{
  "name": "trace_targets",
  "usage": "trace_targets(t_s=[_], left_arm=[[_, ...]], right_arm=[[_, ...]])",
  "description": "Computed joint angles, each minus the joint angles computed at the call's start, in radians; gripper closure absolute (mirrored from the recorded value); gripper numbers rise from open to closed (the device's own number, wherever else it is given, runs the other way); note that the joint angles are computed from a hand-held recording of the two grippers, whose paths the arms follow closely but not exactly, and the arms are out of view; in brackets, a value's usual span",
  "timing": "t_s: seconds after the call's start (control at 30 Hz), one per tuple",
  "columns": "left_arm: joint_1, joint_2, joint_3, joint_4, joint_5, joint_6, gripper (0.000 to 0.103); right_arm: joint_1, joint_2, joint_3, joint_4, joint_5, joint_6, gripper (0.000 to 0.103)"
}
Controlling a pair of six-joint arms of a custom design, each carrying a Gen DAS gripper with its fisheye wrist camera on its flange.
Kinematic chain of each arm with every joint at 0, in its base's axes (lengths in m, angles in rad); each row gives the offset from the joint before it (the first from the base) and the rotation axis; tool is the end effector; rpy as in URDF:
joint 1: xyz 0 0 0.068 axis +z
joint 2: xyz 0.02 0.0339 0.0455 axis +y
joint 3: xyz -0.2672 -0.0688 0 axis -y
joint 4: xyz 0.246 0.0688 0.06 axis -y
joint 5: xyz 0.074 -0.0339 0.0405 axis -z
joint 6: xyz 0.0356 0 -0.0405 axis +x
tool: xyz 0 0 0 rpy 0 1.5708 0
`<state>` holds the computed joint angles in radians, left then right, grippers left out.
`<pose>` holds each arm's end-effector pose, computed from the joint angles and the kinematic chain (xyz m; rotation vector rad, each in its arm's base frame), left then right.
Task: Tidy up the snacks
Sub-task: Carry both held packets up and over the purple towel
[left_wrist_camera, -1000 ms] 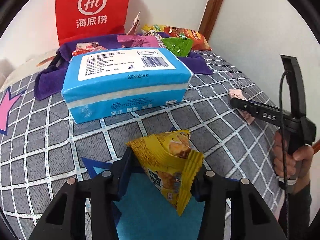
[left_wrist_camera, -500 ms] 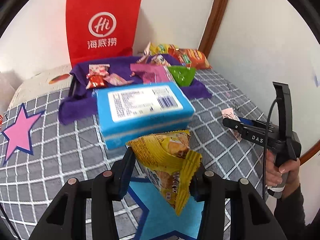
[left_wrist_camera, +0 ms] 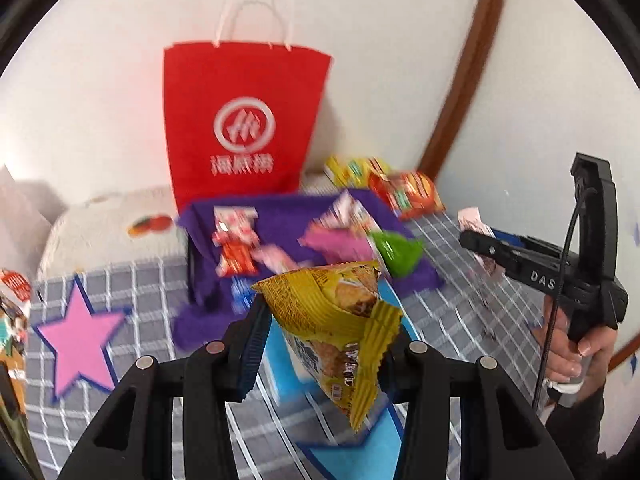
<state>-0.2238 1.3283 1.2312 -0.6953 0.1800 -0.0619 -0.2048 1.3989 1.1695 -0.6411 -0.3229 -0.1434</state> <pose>0.2746 -0.0690 0.3311 0.2794 2.3581 -0.3505 0.2930 -0.0493 0.2969 -0.0687 2.3937 0.2322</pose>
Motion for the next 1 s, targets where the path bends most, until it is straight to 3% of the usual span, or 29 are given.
trace_targets(t_s=[0.17, 0.43, 0.63, 0.8, 1.0], left_arm=[[0.033, 0.116, 0.128, 0.026, -0.02, -0.023, 0.059], [0.047, 0.333, 0.343, 0.05, -0.044, -0.068, 0.059], [0.062, 0.441, 0.412, 0.087, -0.027, -0.118, 0.059], [0.077, 0.507, 0.433, 0.063, -0.035, -0.12, 0.059], [0.087, 0.535, 0.448, 0.044, -0.028, -0.127, 0.059]], right_arm=[[0.05, 0.175, 0.189, -0.023, 0.045, 0.018, 0.061], [0.084, 0.44, 0.518, -0.113, 0.006, 0.052, 0.061], [0.086, 0.532, 0.563, -0.073, -0.064, 0.061, 0.061], [0.088, 0.651, 0.661, -0.165, -0.024, 0.006, 0.061], [0.082, 0.762, 0.777, -0.335, -0.08, -0.049, 0.061]])
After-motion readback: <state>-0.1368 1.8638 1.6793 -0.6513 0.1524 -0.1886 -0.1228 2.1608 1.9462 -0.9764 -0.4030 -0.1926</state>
